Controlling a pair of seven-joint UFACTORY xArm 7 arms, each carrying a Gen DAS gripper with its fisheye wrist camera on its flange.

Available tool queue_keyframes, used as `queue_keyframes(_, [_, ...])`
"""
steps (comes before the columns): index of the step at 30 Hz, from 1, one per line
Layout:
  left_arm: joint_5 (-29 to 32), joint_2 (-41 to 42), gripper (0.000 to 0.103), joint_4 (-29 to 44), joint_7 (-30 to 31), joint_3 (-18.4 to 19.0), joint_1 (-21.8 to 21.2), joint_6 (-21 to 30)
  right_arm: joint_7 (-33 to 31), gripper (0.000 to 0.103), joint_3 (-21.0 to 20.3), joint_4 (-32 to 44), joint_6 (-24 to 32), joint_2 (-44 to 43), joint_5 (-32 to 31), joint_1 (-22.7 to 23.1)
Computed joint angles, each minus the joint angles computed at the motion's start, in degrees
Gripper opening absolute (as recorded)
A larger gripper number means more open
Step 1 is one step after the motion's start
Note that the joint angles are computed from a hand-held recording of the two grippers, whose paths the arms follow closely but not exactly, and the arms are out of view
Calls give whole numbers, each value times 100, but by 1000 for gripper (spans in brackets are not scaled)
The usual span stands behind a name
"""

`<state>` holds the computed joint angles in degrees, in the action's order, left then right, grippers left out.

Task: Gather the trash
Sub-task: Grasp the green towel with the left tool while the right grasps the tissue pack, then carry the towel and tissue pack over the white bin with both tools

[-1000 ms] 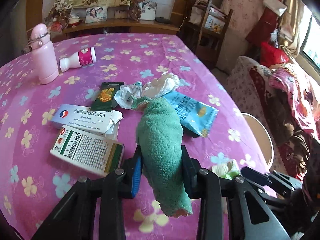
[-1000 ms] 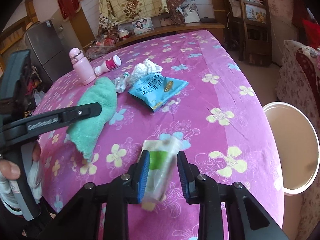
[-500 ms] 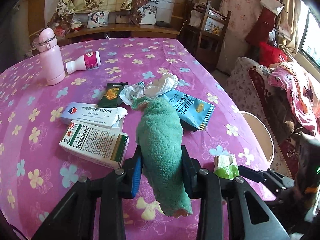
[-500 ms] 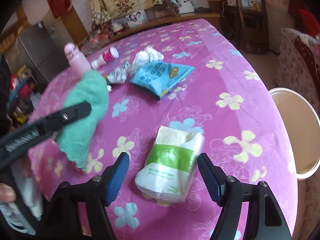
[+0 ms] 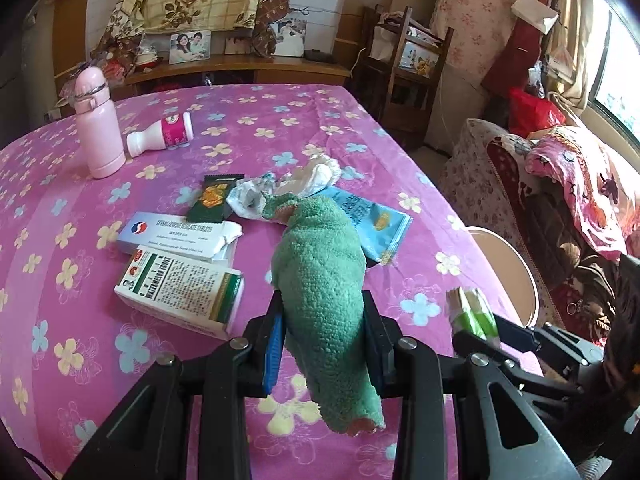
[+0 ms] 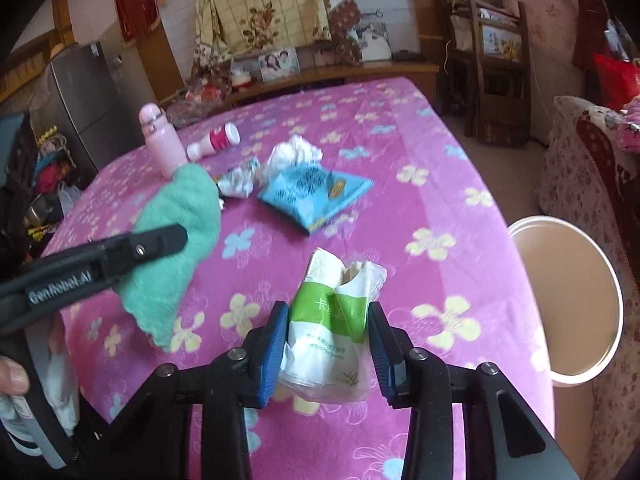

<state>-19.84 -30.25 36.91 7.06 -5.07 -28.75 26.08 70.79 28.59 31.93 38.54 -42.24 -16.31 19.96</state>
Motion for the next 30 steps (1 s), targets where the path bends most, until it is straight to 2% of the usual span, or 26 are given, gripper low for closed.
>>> queue_keyframes(11, [76, 19, 36, 176, -146, -190, -150, -37, -169, 42, -67, -12, 346, -618, 2, -36])
queue_keyframes(30, [298, 639, 36, 787, -471, -643, -529, -140, -659, 42, -387, -674, 1285, -2332, 487, -115])
